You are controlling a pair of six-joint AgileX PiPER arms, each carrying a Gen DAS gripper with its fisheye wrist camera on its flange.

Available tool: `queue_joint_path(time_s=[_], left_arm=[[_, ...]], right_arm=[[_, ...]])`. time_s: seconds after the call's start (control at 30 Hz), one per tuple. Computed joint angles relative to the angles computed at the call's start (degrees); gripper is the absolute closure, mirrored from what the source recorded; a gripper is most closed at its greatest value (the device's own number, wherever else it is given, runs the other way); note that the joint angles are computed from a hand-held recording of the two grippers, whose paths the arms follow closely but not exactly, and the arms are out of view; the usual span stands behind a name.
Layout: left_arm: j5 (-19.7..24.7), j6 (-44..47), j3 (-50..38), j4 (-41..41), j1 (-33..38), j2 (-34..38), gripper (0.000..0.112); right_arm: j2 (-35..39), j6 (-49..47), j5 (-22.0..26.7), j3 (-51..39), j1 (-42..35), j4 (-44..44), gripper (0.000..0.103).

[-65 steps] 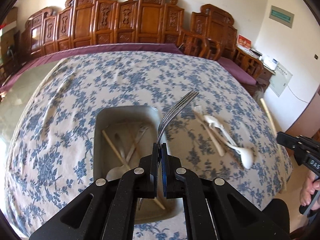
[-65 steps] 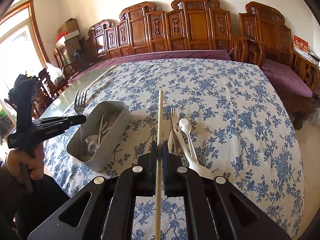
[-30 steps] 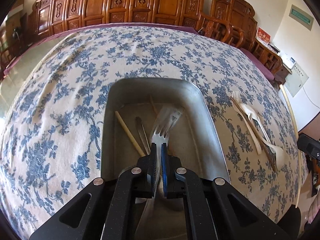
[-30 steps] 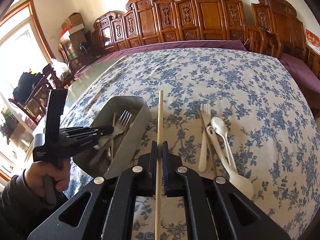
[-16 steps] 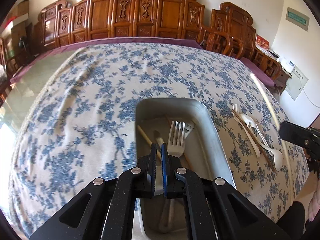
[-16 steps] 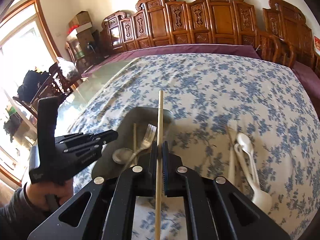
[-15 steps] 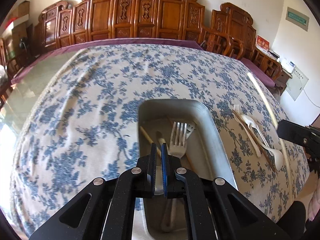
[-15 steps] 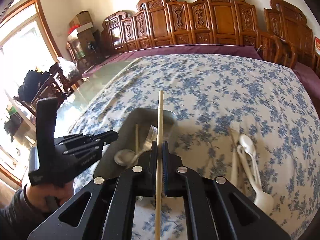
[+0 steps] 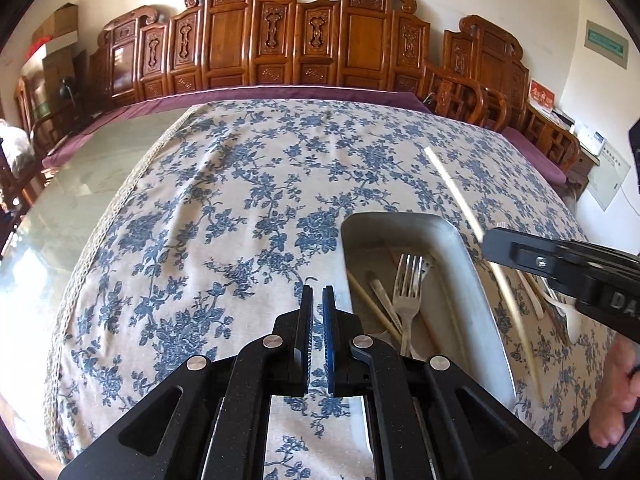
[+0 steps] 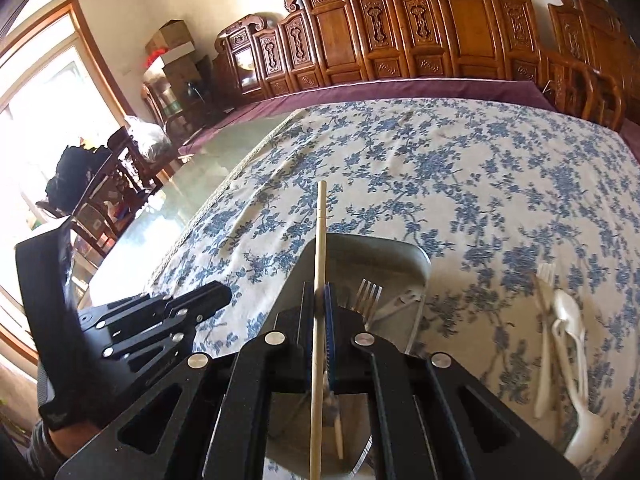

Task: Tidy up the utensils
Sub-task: 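Open the left tool to release the fork while the right tool lowers the chopstick into the tray, then open the right tool and move it to the white plastic spoon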

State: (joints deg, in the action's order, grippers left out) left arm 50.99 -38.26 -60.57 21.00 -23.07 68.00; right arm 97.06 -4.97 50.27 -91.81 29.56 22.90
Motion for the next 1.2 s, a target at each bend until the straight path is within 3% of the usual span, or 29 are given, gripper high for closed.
queue_joint_path(time_s=[0.33, 0.8, 1.13, 1.2], left_arm=[[-0.43, 0.53, 0.15, -1.21, 1.8, -0.44, 0.11], [-0.27, -0.84, -0.2, 0.01, 0.15, 0.09, 0.11], [0.66, -4.8, -2.39, 3.13, -5.35, 2.15, 0.11], [0.57, -5.16, -3.21, 2.98, -6.8, 2.89, 0.105]], right_arm=[[3.8, 0.23, -4.33, 1.88, -0.63, 2.95, 0.097], [2.77, -1.01, -5.1, 7.22, 1.83, -0.69, 0.095], [-5.26, -10.49, -4.76, 13.04, -4.12, 2.21, 0.095], [-7.6, -12.48, -4.21, 14.55, -6.36, 0.95, 0.095]])
